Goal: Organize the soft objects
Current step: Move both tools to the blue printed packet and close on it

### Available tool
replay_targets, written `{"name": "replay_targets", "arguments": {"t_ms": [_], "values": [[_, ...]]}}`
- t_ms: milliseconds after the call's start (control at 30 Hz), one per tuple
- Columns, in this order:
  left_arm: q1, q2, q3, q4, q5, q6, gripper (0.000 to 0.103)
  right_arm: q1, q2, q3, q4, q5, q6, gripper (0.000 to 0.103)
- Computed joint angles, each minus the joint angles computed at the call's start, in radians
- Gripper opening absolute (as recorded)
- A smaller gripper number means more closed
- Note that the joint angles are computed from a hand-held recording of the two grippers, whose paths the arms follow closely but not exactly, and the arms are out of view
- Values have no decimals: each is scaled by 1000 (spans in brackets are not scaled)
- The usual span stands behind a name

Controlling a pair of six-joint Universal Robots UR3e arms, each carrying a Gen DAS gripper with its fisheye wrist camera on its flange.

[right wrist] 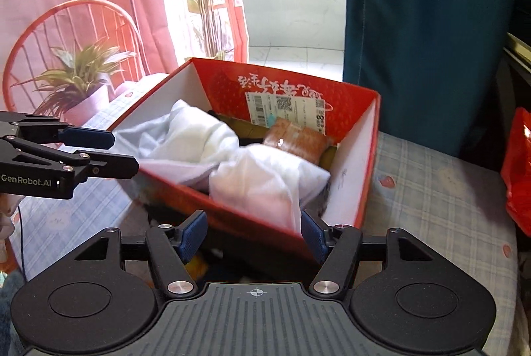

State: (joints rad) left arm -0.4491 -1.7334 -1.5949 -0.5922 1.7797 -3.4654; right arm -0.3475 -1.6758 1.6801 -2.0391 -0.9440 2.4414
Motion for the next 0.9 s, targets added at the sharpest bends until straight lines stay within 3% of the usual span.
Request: {"name": "replay_targets", "arguments": {"t_ms": [200,467,533,633,900], "values": [[-102,10,-91,90,36,-43,62,-120,-171,214,56,15,-151,59],[-154,-47,-185,208,-21,-122,62,-259,-295,476,50,-4,-291,65],[-155,-68,-198,238,-42,-134,62,-305,-310,511,66,12,-326,68],[-155,-106,-200,262,-82,-142,62,-363,-318,547,96,44,-381,82],[-141,-209,-192,314,-152,-152,61,-431,-234,579,121,98,-449,82]]}}
